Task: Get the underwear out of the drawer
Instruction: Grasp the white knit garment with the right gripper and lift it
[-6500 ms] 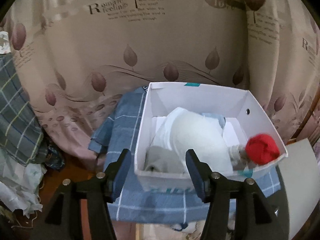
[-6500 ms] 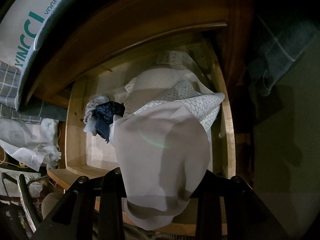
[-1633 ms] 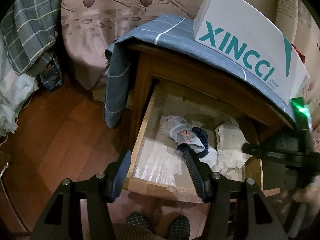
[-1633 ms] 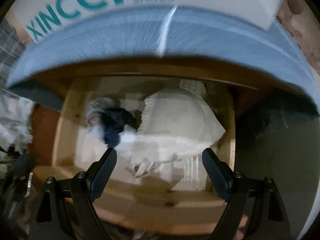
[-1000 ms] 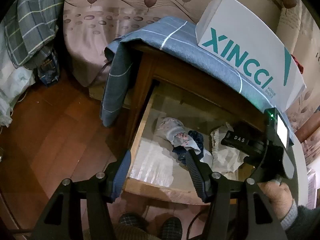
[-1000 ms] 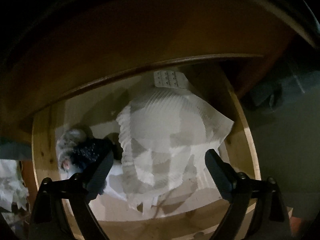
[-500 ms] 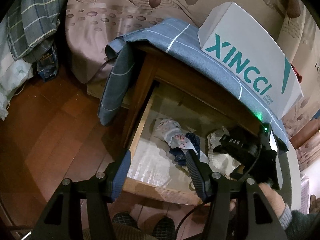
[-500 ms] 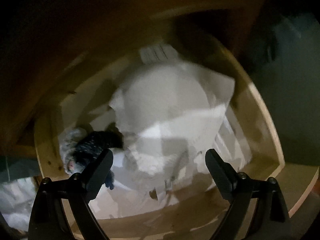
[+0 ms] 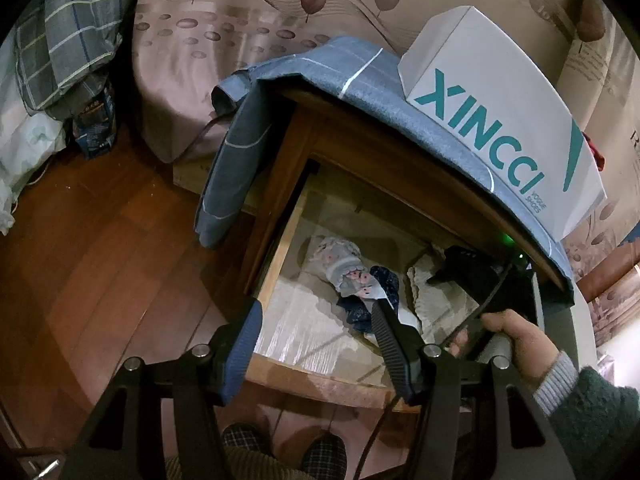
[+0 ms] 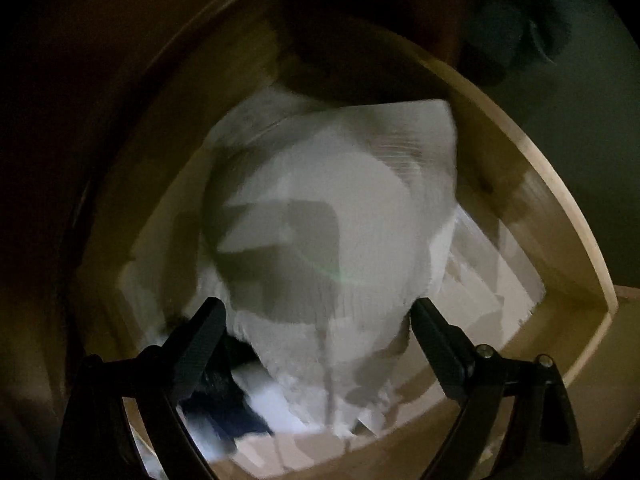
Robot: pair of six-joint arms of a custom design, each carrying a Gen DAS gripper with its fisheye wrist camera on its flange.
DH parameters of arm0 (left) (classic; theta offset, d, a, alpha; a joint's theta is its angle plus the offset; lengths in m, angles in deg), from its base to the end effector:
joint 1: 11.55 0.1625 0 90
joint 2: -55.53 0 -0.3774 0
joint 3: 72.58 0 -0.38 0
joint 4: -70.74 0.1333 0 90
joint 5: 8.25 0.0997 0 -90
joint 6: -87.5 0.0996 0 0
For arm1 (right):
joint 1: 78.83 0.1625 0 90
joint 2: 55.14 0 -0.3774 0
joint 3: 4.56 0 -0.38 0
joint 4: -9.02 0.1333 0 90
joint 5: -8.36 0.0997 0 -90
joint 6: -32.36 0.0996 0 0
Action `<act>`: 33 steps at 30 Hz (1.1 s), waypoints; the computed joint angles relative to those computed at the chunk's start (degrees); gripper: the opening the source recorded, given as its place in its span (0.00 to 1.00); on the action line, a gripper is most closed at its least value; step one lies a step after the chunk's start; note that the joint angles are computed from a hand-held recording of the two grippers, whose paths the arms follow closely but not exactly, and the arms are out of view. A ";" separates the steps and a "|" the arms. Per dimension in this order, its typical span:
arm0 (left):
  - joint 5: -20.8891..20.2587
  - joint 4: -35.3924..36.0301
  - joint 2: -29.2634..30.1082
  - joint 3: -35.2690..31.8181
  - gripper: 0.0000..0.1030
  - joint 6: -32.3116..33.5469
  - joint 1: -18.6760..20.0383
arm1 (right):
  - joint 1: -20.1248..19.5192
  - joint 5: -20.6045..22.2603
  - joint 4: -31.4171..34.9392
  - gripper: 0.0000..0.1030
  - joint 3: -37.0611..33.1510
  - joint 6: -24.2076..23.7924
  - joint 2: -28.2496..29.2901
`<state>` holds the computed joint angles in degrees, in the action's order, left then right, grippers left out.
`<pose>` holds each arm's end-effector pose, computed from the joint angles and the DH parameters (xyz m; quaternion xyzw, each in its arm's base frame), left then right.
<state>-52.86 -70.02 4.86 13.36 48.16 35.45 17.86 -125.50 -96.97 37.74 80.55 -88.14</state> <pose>-0.3036 -0.6250 0.1942 -0.0228 0.9153 -0.3453 0.2059 0.1569 -0.7860 0.2469 -0.3485 -0.8583 0.2198 0.3059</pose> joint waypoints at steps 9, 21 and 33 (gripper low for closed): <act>-0.58 0.45 -0.09 -0.18 0.57 -0.20 0.24 | -1.51 1.90 -5.46 0.93 3.06 1.38 -0.22; -1.04 0.78 0.02 -0.33 0.57 -0.58 0.50 | -1.96 7.28 0.21 0.29 2.71 -0.91 -1.89; -0.01 2.41 0.73 -1.04 0.57 -0.99 0.26 | -1.49 13.76 4.08 0.24 8.53 -8.86 -8.94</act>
<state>-52.87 -67.61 5.58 12.32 47.17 35.71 16.36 -111.74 -92.88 46.27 71.69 -97.08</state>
